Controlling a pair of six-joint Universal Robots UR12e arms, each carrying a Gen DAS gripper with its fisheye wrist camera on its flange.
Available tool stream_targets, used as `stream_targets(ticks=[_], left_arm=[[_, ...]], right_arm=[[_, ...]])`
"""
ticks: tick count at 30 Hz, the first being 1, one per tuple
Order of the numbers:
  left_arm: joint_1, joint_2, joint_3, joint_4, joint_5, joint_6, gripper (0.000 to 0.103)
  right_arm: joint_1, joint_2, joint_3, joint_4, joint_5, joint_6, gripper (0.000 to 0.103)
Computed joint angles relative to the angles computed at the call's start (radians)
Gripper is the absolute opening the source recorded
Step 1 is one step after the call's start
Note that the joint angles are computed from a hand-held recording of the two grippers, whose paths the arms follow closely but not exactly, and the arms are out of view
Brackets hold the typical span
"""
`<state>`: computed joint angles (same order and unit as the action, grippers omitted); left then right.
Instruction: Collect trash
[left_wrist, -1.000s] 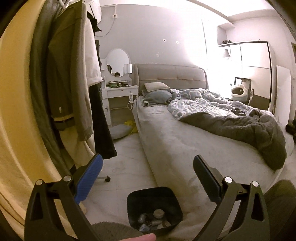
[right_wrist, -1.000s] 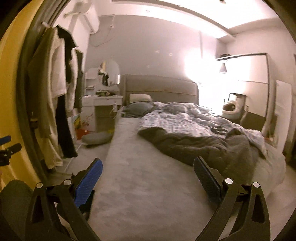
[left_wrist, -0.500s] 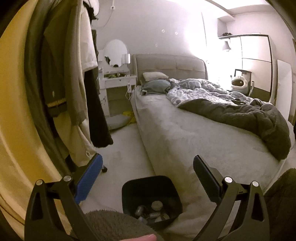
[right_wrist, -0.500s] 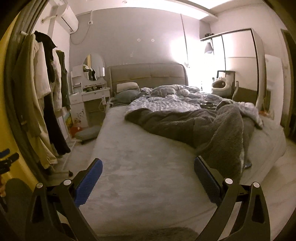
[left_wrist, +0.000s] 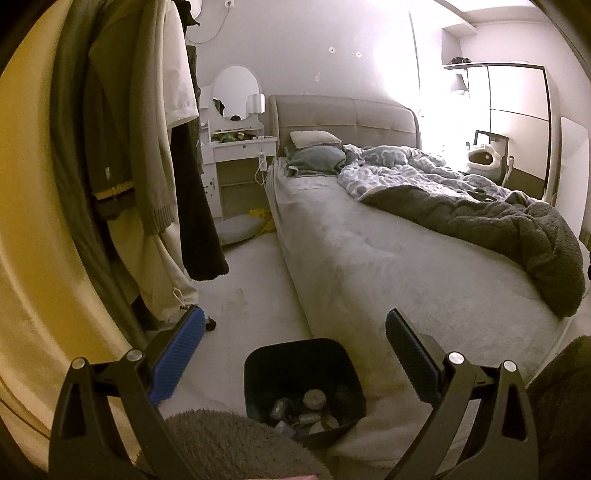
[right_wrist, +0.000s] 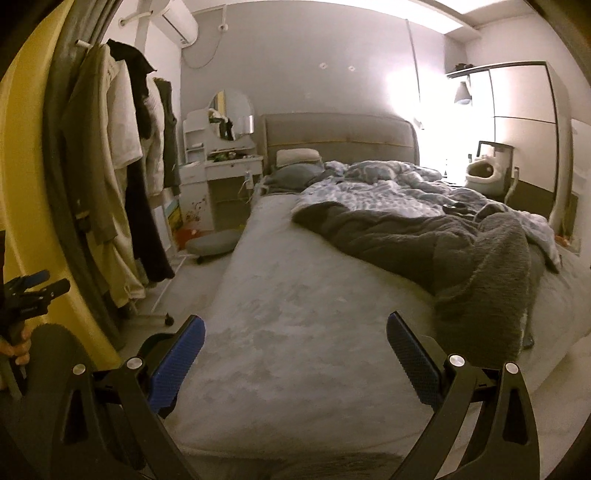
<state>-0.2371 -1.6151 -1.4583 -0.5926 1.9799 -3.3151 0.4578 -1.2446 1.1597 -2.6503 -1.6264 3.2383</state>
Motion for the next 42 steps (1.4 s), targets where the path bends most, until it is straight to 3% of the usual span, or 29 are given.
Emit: stream_targets(ticks=[42], left_arm=[[0.002,0.0,-0.003,-0.004,-0.012,0.004,0.1]], right_arm=[[-0.007,-0.003,0.005,0.0,0.008,0.007,0.1]])
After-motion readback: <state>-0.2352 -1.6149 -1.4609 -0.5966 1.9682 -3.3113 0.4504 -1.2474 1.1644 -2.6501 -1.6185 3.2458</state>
